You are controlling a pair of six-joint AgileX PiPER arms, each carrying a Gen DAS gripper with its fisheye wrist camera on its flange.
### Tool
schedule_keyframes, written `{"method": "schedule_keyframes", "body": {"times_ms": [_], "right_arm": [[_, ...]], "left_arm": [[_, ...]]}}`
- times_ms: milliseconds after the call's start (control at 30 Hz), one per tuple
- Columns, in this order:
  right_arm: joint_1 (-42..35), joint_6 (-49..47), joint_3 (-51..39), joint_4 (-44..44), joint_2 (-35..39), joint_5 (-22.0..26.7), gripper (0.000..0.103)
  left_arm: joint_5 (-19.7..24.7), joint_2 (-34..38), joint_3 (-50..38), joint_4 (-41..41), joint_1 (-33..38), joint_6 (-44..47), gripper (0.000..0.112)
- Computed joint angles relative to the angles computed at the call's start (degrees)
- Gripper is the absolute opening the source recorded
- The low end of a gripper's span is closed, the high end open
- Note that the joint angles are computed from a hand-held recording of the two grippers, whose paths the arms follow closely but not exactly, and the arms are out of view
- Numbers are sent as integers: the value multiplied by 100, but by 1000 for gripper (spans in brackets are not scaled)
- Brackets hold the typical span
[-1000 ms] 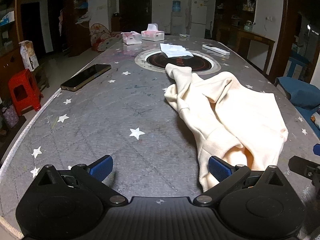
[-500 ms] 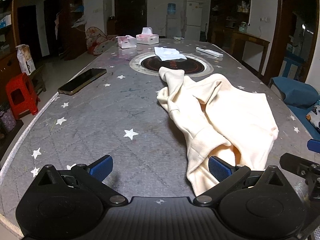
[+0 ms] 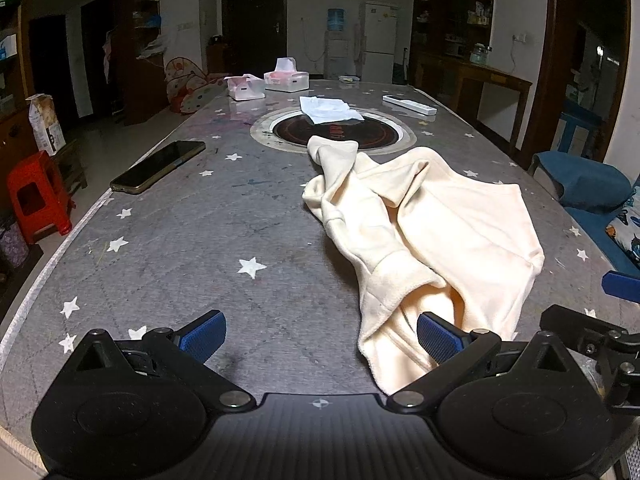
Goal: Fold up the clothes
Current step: 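Approach the crumpled cream sweatshirt with both grippers open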
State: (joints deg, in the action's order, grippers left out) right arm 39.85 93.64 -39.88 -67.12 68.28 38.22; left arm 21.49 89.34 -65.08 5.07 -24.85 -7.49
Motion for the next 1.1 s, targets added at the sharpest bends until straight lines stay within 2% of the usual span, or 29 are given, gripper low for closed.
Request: {"method": "schedule_keyframes", "body": {"times_ms": [1100], "right_arm": [[-156, -234, -116, 168, 163, -248, 103]], "left_arm": [[91, 140, -162, -217, -100, 269, 103]]}}
